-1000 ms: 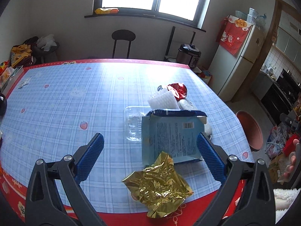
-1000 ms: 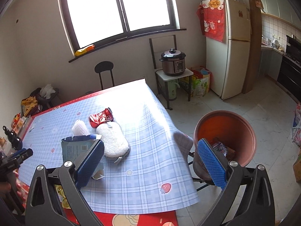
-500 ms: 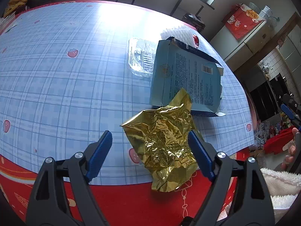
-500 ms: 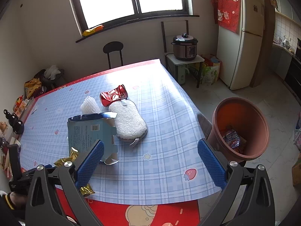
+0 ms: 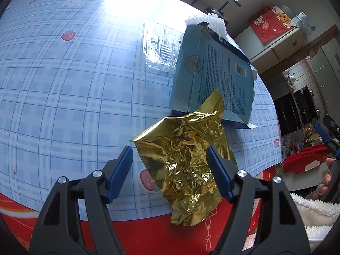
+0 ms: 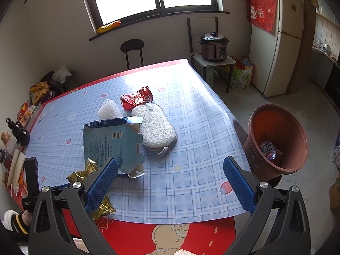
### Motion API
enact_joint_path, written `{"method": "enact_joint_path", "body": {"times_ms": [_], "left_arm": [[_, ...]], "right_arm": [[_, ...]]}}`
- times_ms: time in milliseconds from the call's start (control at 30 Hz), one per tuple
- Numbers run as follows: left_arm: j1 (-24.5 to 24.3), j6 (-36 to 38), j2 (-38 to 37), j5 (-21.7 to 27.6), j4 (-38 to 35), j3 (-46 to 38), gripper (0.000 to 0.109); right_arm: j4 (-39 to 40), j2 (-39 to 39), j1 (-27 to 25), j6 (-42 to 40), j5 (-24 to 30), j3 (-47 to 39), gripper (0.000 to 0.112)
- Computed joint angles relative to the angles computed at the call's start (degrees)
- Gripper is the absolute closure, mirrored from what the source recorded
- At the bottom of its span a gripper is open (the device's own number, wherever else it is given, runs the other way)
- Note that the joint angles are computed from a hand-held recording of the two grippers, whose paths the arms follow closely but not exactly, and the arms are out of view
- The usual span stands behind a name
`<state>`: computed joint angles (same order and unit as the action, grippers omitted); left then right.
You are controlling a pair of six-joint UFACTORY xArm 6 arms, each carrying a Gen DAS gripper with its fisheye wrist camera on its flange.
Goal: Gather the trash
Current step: 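Close the left tool on the crumpled gold foil wrapper and lift it, then grasp the blue cardboard box with right tool while left tool holds gold foil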
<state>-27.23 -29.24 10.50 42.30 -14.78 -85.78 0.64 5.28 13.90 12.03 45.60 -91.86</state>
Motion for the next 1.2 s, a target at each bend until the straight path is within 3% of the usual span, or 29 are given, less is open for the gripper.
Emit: {"method": "enact_joint_path", "body": {"times_ms": [500, 533, 600, 767, 833, 1067, 1200], "left_arm": [[-1.52, 2.7, 3.6, 2.57, 2.09, -4.85, 0.04], [-1.75, 2.54, 3.93, 3.01, 2.75, -5.4, 0.042], [-2.22, 1.29, 4.69, 4.72, 5.3, -6.82, 0.06], [-2.39, 1.91, 4.24, 3.89, 3.96, -5.9, 0.073], [-2.4, 1.8, 3.41, 2.34, 4.14, -4.83, 0.086], [-2.65, 2.79, -1.2, -3.16, 6.41, -0.66, 0.095], [-2.02, -0.29, -4.47, -5.12, 10.7, 1.55, 0.095]], "right_arm": [[-0.15, 0.31, 1.18, 0.44, 0.87, -0.54, 0.014], [-0.06, 0.35, 1.18, 0.29, 0.97, -0.64, 0.014], [0.19, 0.47, 1.12, 0.15, 1.22, -0.88, 0.014], [1.12, 0.94, 0.83, 0.64, 2.15, -1.2, 0.014], [2.1, 1.11, 0.7, 0.36, 2.18, -1.21, 0.014], [7.97, 2.82, 0.29, -4.31, 1.48, -1.85, 0.014], [12.42, 5.63, 0.48, -10.41, -0.31, -3.28, 0.014]]}}
